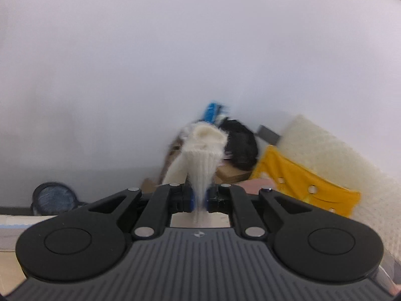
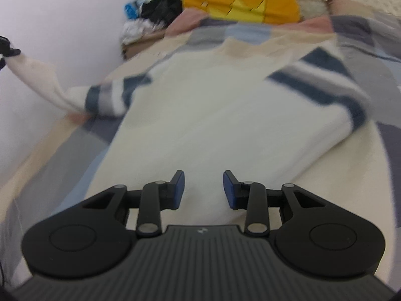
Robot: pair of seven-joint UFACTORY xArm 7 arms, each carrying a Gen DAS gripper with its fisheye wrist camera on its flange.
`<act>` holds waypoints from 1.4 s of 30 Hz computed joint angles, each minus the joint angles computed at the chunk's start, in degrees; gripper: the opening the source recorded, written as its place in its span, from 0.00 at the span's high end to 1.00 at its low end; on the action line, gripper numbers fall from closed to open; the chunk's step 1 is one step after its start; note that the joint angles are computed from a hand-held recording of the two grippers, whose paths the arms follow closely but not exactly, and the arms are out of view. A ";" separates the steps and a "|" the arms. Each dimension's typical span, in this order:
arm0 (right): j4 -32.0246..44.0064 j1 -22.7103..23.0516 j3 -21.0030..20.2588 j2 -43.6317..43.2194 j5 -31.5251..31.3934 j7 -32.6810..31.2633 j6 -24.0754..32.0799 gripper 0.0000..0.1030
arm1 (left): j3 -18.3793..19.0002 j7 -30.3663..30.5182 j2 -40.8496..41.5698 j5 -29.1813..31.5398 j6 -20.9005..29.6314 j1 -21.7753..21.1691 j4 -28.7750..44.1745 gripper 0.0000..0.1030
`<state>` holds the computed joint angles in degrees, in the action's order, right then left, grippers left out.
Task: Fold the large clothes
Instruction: 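Grasp the other sleeve cuff with the left tool and lift it toward the body, then lay the held sleeve across the sweater body and open the left tool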
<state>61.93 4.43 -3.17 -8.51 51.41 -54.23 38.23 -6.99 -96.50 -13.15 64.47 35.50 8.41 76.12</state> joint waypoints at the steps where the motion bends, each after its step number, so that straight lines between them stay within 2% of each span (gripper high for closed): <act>1: 0.37 -0.18 -0.55 -0.15 1.36 -0.33 0.50 0.64 | -1.09 0.87 1.16 -0.07 0.86 -0.76 2.22 0.91; 6: 2.71 -2.04 -2.44 0.19 6.32 -0.53 2.90 0.64 | -4.43 4.04 7.96 1.85 4.87 -7.21 13.30 0.91; 12: 4.38 -4.54 -3.84 0.11 11.02 -0.82 4.63 0.62 | -5.61 6.23 17.32 5.17 4.00 -16.15 24.15 0.91; 16: 5.85 -6.27 -4.50 0.84 13.32 -1.15 4.50 0.62 | -5.74 9.16 23.72 3.31 1.83 -21.45 29.25 0.91; 20: 8.84 -9.03 -5.39 3.39 14.54 3.72 6.79 0.62 | -6.53 18.37 35.12 -2.23 2.60 -26.48 38.85 0.91; 25: 11.52 -12.34 -5.02 6.20 16.88 6.07 6.23 0.62 | -5.57 19.42 45.19 -6.50 0.58 -31.65 44.56 0.91; 29: 13.86 -14.23 -3.88 8.78 17.09 8.16 3.01 0.62 | -4.63 18.47 51.40 -10.27 -3.96 -34.17 46.99 0.91; 31: 14.45 -14.86 -3.19 9.81 16.90 9.74 -0.90 0.62 | -5.12 16.86 54.17 -13.71 -11.24 -32.61 45.74 0.91; 32: 15.04 -15.21 -2.92 10.53 16.83 10.16 -1.81 0.62 | -5.40 15.85 54.55 -13.97 -12.86 -32.08 44.15 0.91; 35: 16.51 -16.88 -2.47 12.32 17.13 11.73 -1.74 0.61 | -4.86 22.59 59.97 -20.08 -12.67 -33.92 48.44 0.91; 38: 17.55 -18.01 -1.64 13.73 16.63 12.54 -1.82 0.61 | -5.75 26.10 61.08 -22.34 -12.13 -33.72 48.57 0.91; 42: 18.17 -18.91 -0.63 14.73 16.14 13.54 -1.07 0.61 | -4.49 28.58 60.21 -25.51 -14.05 -33.84 46.61 0.90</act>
<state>80.10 -14.48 -3.80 6.23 67.55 -40.69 37.17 -11.48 -67.91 47.06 38.96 21.44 -25.43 122.73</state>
